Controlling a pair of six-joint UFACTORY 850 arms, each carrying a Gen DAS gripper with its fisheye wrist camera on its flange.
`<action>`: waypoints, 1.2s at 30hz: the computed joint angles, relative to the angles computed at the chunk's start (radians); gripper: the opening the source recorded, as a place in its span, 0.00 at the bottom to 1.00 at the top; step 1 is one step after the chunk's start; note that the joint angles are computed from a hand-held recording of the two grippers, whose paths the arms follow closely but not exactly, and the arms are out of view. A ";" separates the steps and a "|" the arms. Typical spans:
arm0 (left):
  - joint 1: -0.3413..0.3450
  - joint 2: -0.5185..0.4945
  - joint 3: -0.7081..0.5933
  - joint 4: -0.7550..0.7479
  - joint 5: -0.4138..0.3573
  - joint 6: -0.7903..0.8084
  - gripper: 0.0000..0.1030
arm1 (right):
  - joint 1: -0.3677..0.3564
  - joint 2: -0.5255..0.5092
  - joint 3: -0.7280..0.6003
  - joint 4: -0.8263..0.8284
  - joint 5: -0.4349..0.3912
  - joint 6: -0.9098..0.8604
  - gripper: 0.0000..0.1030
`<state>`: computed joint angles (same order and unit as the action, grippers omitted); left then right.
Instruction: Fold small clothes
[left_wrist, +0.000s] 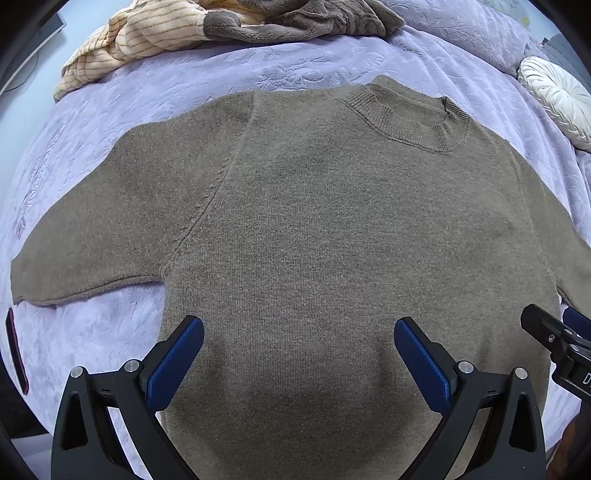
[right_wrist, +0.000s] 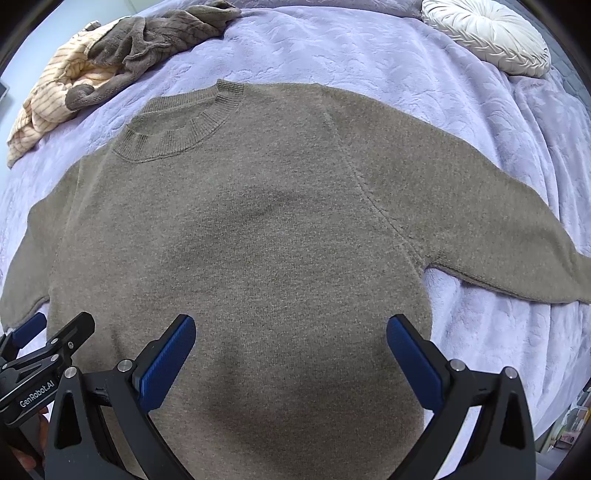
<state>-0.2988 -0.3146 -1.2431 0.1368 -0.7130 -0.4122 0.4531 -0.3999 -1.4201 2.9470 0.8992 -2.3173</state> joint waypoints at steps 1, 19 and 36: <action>0.000 0.001 0.001 0.001 0.000 0.000 1.00 | -0.001 -0.001 -0.002 0.001 0.001 -0.002 1.00; -0.001 -0.009 -0.020 0.000 -0.021 -0.003 1.00 | 0.000 -0.002 -0.002 0.004 0.002 -0.004 1.00; 0.002 -0.007 -0.021 0.000 -0.024 0.002 1.00 | 0.005 0.001 0.008 -0.002 -0.002 0.007 1.00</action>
<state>-0.2963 -0.3213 -1.2637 0.1372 -0.7367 -0.4097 0.4582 -0.3984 -1.4126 2.9449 0.8975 -2.3103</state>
